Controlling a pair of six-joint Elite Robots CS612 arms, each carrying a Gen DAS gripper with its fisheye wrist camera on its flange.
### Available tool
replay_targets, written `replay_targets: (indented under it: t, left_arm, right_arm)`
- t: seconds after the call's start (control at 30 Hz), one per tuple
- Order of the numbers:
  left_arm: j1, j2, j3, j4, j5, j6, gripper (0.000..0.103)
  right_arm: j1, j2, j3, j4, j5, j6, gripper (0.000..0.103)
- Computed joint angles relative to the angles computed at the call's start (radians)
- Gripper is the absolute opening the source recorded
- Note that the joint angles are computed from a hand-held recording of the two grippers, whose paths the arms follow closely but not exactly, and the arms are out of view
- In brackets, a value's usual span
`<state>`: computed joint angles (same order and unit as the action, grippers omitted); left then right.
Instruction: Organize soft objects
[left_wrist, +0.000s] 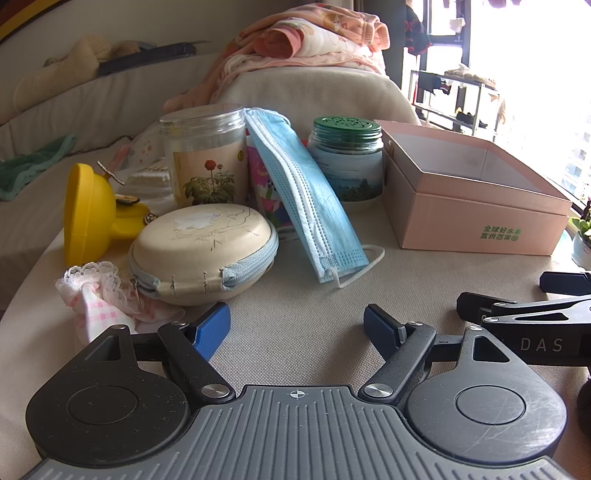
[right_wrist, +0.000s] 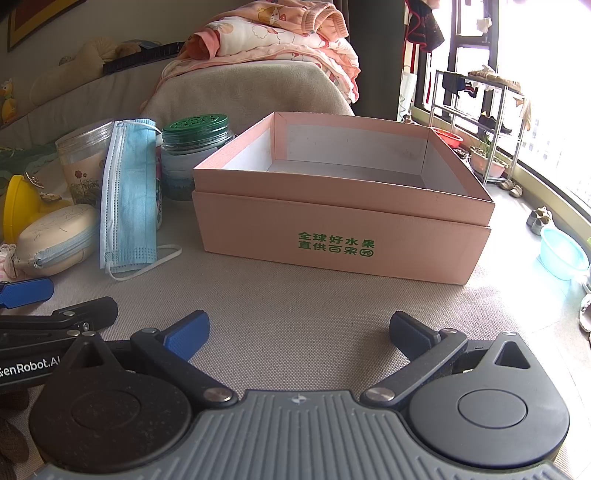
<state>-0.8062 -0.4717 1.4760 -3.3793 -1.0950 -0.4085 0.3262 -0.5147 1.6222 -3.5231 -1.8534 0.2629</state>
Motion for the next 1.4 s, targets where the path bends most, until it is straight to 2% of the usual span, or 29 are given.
replay_targets:
  t: [1.4]
  left_arm:
    - [-0.011, -0.004, 0.014, -0.006, 0.011, -0.007, 0.084]
  right_arm:
    - [0.0, 0.0, 0.001, -0.001, 0.0, 0.0, 0.103]
